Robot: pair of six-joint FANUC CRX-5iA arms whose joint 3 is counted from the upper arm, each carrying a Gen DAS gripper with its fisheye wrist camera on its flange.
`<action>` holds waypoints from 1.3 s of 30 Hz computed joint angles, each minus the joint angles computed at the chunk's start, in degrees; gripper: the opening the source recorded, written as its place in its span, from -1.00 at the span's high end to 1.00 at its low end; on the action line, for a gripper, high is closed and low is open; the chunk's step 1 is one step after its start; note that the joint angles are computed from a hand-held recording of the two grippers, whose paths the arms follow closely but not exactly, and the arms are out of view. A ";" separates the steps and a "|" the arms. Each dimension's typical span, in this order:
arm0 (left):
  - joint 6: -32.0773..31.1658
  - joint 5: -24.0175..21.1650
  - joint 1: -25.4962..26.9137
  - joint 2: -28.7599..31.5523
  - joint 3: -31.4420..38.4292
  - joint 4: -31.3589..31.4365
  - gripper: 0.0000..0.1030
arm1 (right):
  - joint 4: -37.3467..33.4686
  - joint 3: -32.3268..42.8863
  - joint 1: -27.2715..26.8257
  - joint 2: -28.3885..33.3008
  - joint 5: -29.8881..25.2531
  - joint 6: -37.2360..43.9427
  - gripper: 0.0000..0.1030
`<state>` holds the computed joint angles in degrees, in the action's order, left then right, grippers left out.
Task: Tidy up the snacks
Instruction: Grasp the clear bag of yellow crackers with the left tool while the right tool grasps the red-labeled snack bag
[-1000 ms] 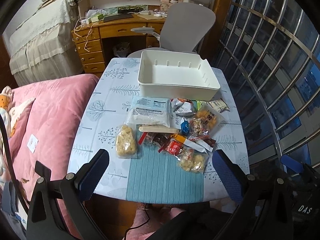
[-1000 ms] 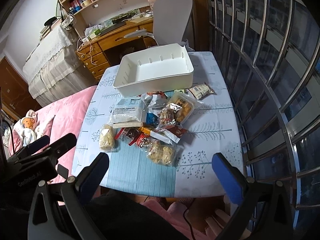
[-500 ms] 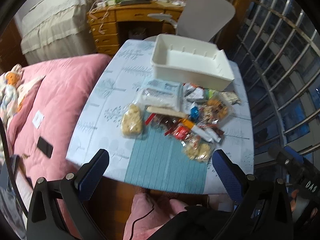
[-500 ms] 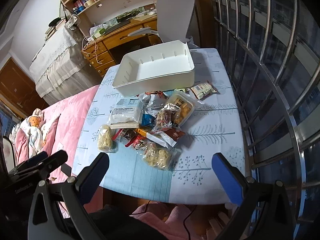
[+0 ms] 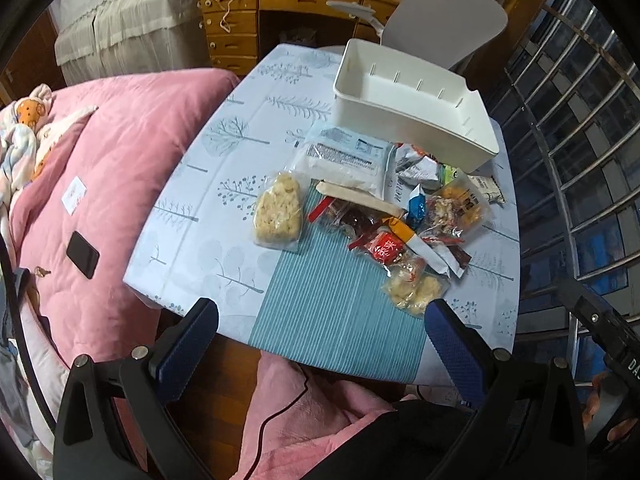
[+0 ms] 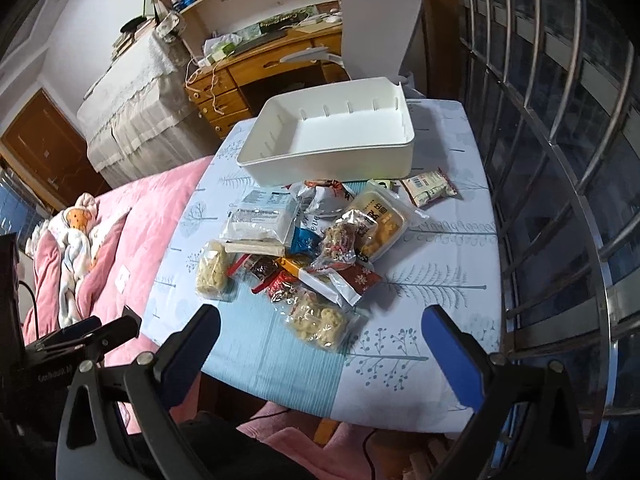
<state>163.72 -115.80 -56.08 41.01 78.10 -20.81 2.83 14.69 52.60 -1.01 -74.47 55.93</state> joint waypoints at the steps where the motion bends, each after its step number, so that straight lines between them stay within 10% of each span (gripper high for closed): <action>1: 0.72 2.07 0.64 -1.58 -3.58 1.14 -0.99 | 0.03 0.18 -0.08 0.27 -0.06 0.58 -0.96; 14: 0.11 22.88 11.38 -12.09 -32.90 13.33 -0.98 | 1.35 6.60 1.38 8.72 -5.82 8.09 -0.96; 39: -13.41 39.06 23.61 -12.90 -55.40 30.50 -0.85 | -3.89 20.53 3.13 27.49 -16.06 13.76 -0.62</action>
